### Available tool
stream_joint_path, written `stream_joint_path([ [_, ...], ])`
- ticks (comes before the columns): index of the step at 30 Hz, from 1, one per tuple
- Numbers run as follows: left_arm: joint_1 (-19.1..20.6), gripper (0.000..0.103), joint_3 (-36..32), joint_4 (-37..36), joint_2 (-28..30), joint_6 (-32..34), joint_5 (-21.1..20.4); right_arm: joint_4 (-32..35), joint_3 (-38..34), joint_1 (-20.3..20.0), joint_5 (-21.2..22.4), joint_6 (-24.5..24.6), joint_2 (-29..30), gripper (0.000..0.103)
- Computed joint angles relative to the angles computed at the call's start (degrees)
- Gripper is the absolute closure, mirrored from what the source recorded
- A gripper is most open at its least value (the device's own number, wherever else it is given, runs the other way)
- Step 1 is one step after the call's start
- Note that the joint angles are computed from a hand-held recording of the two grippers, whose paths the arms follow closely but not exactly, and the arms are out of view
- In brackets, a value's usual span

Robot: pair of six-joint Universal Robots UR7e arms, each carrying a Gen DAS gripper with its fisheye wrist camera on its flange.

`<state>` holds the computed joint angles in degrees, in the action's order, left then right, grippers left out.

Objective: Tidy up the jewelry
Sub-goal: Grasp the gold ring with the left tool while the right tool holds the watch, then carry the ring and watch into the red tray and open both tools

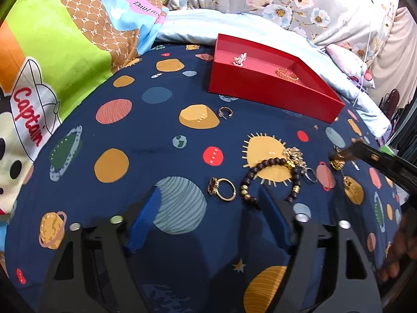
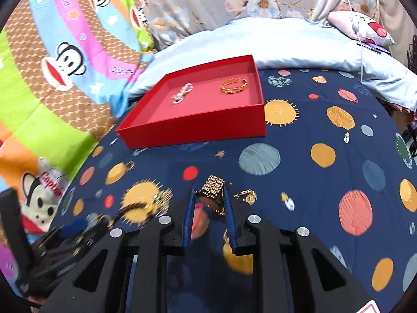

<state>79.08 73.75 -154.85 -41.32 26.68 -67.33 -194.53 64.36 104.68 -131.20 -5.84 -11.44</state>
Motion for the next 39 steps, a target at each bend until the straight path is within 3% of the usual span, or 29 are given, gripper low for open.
stream_joint_path([
  [7, -0.1, 0.057, -1.9, 0.6, 1.1, 1.3, 1.2, -1.3, 4.6, 1.2, 0.9, 0.2, -1.5, 0.083],
  [12, -0.1, 0.084, -2.2, 1.3, 1.3, 2.6, 0.7, -0.7, 5.3, 1.4, 1.7, 0.6, -1.7, 0.083],
  [15, 0.0, 0.094, -2.1, 2.2, 1.1, 2.8, -0.2, -0.4, 5.2, 1.5, 1.8, 0.5, -1.6, 0.082],
  [31, -1.6, 0.096, 0.0, 2.4, -2.1, 3.3, -3.2, -3.4, 6.8, 2.3, 1.2, -1.2, -2.9, 0.083],
  [39, -3.7, 0.096, -7.2, 4.5, 0.4, 5.6, -5.9, -3.5, 3.1, 2.2, 1.8, -6.4, -3.9, 0.083],
])
